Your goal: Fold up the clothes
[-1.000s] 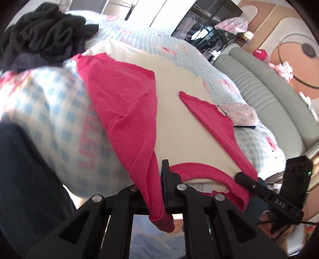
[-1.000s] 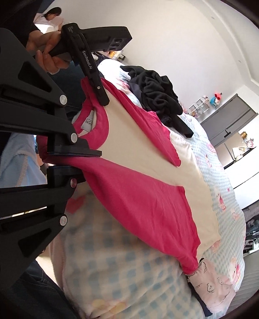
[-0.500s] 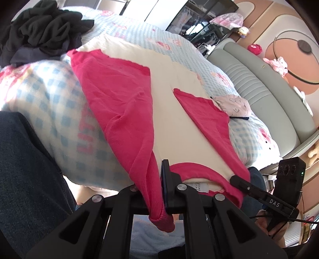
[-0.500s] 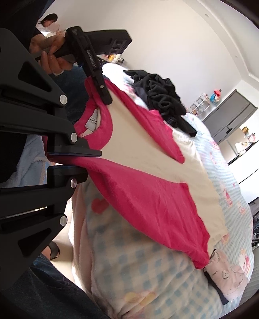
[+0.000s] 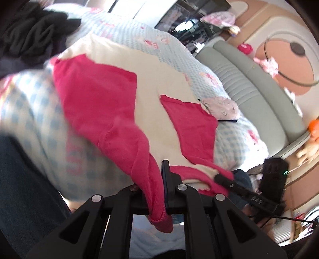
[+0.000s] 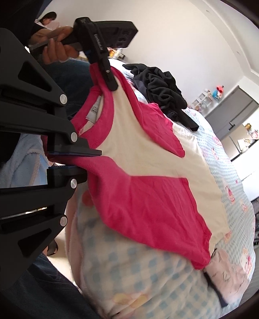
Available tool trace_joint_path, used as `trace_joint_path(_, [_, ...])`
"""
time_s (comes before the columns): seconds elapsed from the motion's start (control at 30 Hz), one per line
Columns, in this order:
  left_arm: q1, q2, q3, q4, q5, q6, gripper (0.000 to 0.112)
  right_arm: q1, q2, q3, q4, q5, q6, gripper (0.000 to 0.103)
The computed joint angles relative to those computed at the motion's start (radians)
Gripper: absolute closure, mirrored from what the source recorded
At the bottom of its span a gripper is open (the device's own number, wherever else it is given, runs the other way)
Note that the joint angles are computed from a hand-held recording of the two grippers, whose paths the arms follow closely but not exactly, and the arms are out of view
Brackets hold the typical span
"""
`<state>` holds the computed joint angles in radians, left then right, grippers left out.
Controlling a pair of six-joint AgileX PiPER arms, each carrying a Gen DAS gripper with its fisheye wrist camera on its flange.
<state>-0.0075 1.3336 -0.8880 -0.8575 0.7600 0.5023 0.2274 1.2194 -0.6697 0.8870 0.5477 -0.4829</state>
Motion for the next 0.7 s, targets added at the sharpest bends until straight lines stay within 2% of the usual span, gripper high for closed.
trace_joint_path(0.17, [-0.025, 0.125, -0.195, 0.068, 0.012, 0.007, 0.104, -0.038, 0.122, -0.179, -0.043, 0.066, -0.062, 0.097])
trace_joint_path(0.27, [-0.024, 0.281, -0.438, 0.136, 0.059, -0.048, 0.104, -0.086, 0.258, -0.363, -0.046, 0.126, -0.101, 0.097])
trace_joint_path(0.33, [-0.018, 0.432, -0.637, 0.14, 0.092, -0.063, 0.099, -0.109, 0.383, -0.544, -0.068, 0.155, -0.08, 0.097])
trace_joint_path(0.37, [-0.015, 0.514, -0.737, 0.126, 0.103, -0.064, 0.095, -0.119, 0.442, -0.629, -0.079, 0.17, -0.064, 0.096])
trace_joint_path(0.4, [-0.014, 0.592, -0.837, 0.133, 0.138, -0.094, 0.076, -0.129, 0.509, -0.716, -0.092, 0.185, -0.037, 0.091])
trace_joint_path(0.43, [-0.012, 0.684, -0.937, 0.139, 0.142, -0.14, 0.057, -0.136, 0.587, -0.812, -0.122, 0.197, 0.009, 0.075])
trace_joint_path(0.47, [-0.005, 0.758, -1.037, 0.176, 0.172, -0.219, 0.055, -0.141, 0.669, -0.912, -0.162, 0.208, 0.066, 0.071])
trace_joint_path(0.5, [0.004, 0.827, -1.134, 0.2, 0.204, -0.287, 0.055, -0.143, 0.747, -1.012, -0.228, 0.232, 0.152, 0.071])
trace_joint_path(0.53, [0.024, 0.857, -1.19, 0.191, 0.244, -0.315, 0.055, -0.151, 0.808, -1.093, -0.278, 0.268, 0.231, 0.069])
trace_joint_path(0.6, [0.061, 0.864, -1.183, 0.133, 0.222, -0.312, 0.055, -0.183, 0.87, -1.162, -0.257, 0.302, 0.274, 0.068])
trace_joint_path(0.67, [0.087, 0.791, -1.051, 0.082, 0.148, -0.228, 0.053, -0.217, 0.837, -1.102, -0.144, 0.281, 0.184, 0.061])
trace_joint_path(0.7, [0.087, 0.769, -1.01, 0.113, 0.134, -0.219, 0.053, -0.224, 0.811, -1.064, -0.132, 0.261, 0.159, 0.059])
